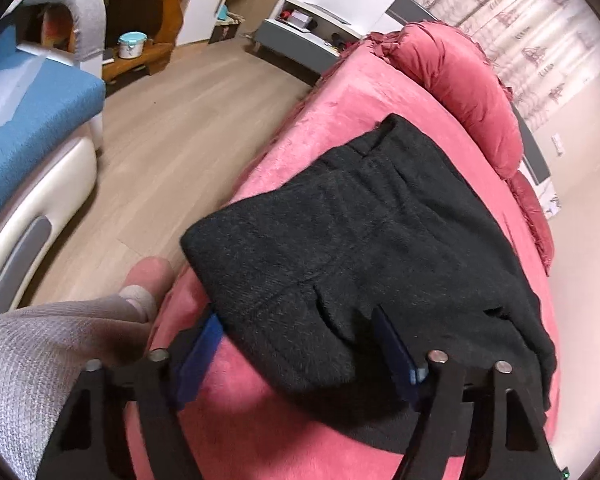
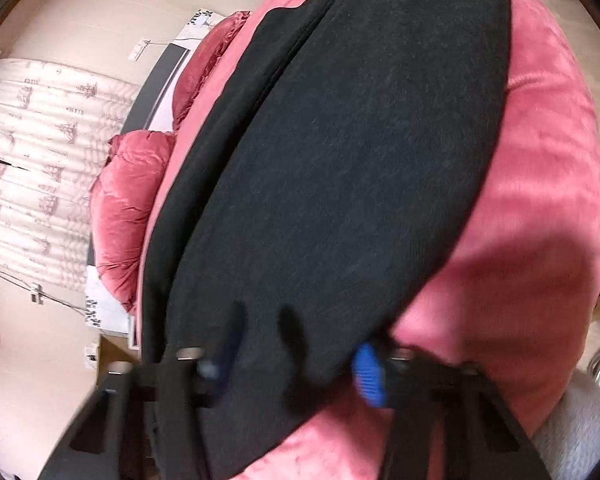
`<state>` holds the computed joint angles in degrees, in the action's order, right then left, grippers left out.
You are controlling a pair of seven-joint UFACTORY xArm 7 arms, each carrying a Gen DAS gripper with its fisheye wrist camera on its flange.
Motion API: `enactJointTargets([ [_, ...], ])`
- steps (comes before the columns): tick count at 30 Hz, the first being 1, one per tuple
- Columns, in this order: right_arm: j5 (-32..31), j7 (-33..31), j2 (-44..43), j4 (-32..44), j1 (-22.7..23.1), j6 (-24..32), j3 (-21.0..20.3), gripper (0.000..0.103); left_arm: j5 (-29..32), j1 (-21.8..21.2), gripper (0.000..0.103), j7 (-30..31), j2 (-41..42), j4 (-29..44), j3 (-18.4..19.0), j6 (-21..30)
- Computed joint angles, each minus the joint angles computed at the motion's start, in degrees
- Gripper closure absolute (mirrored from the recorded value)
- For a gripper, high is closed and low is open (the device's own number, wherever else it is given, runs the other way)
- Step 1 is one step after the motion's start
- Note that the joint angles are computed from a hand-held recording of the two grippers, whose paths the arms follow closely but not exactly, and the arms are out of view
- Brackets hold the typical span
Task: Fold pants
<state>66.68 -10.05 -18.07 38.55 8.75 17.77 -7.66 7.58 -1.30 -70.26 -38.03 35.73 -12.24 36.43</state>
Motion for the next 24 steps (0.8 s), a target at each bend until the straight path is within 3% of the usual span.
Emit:
enactJointTargets([
  [1, 1.5, -0.7, 0.0, 0.4, -0.5, 1.0, -0.1, 0.088, 0.5, 0.5, 0.046, -0.5, -0.1, 0.3, -0.5, 1.2],
  [3, 7.8, -5.8, 0.7, 2.5, 0.1, 3.8, -3.6, 0.091, 0.3, 0.2, 0.057, -0.3, -1.0, -0.4, 0.3, 1.3],
  [4, 8.1, -6.2, -0.2, 2.0, -0.7, 3.4, -3.0, 0.093, -0.2, -0.2, 0.06, 0.2, -1.7, -1.1, 1.0, 0.6],
  [6, 6.2, -6.5, -2.6, 1.1, -2.3, 1.9, -1.4, 0.094, -1.0, -1.2, 0.073, 2.1, -2.8, -1.4, 2.0, -0.2],
  [12, -2.4, -4.1, -10.0, 0.4, -3.2, -0.4, -1.3, 0.096, -2.5, -2.8, 0.089, 7.3, -5.1, 0.4, 2.3, -1.0],
  [14, -7.7, -1.0, -13.2, -0.2, -4.6, 0.2, -0.9, 0.096, -3.8, -3.4, 0.09, 8.0, -6.8, 0.1, 2.3, -0.7],
  [21, -16.4, 4.7, -16.8, -2.6, -4.1, 3.5, -5.0, 0.097, -6.9, -3.8, 0.091, 8.0, -13.4, -3.7, 1.7, 1.4],
  [24, -16.0, 3.5, -14.5, -3.3, -0.7, 8.1, -10.7, 0.093, -7.1, -3.8, 0.088, 8.2, -12.3, -4.4, 1.1, 3.3],
])
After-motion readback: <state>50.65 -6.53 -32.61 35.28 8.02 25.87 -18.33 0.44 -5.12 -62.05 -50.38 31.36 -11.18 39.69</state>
